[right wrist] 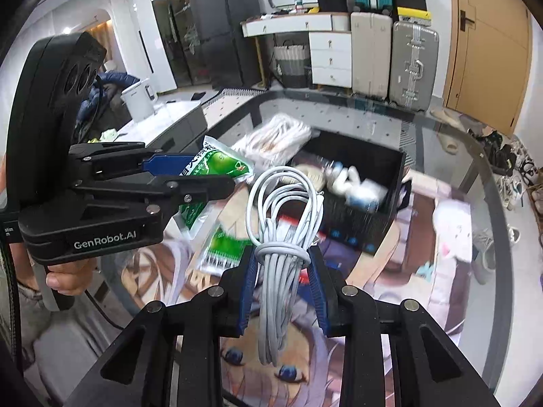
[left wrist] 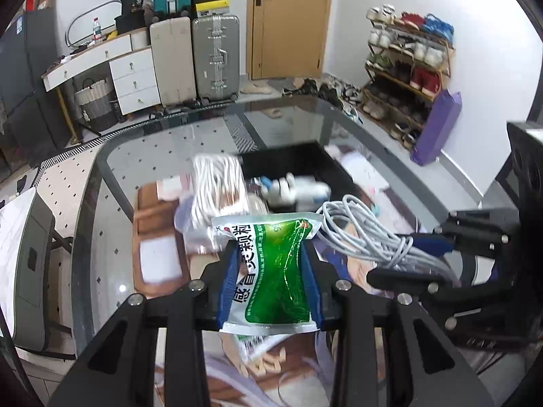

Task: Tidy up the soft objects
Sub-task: 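Lift the cable with the right tool while the left tool grasps and lifts a green sachet, then lower the cable into the box with the right tool while the left tool drops the sachet in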

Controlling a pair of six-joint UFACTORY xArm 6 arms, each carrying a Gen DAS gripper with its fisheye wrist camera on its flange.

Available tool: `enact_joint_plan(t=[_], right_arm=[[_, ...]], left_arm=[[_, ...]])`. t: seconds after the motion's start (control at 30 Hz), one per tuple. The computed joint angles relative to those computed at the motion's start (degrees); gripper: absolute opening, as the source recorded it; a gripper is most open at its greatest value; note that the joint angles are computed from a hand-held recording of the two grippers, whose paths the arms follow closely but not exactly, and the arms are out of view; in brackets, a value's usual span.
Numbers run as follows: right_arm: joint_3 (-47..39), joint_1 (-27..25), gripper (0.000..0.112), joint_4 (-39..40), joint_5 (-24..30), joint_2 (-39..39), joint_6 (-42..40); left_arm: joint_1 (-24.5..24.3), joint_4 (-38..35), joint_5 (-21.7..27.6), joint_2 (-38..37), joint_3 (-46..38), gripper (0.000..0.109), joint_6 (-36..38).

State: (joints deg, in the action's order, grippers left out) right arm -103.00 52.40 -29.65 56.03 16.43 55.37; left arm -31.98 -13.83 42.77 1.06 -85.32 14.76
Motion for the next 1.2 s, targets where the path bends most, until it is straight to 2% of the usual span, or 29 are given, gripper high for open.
enact_joint_plan(t=[0.13, 0.43, 0.57, 0.7, 0.97, 1.2], right_arm=[[-4.6, -0.7, 0.03, -3.1, 3.0, 2.6, -0.5], [-11.6, -3.2, 0.03, -7.8, 5.1, 7.0, -0.6], [-12.7, -4.7, 0.03, -7.7, 3.8, 8.5, -0.2], [-13.7, -6.1, 0.03, -8.4, 3.3, 9.9, -0.1], [-11.4, -9.2, 0.03, -4.7, 1.1, 10.7, 0.0], [-6.9, -11.3, 0.03, 1.4, -1.2, 9.4, -0.6]], left_arm=[[-0.2, 1.9, -0.9, 3.3, -4.7, 0.035, -2.3], [0.8, 6.2, -1.5, 12.3, -16.1, 0.035, -8.1], [1.5, 8.1, -1.4, 15.5, -19.6, 0.035, -10.8], [2.0, 8.4, 1.1, 19.5, -23.8, 0.035, -12.5], [0.1, 10.5, 1.3, 25.3, -28.0, 0.035, -13.7], [-1.2, 7.2, 7.7, 29.4, -33.9, 0.035, -12.4]])
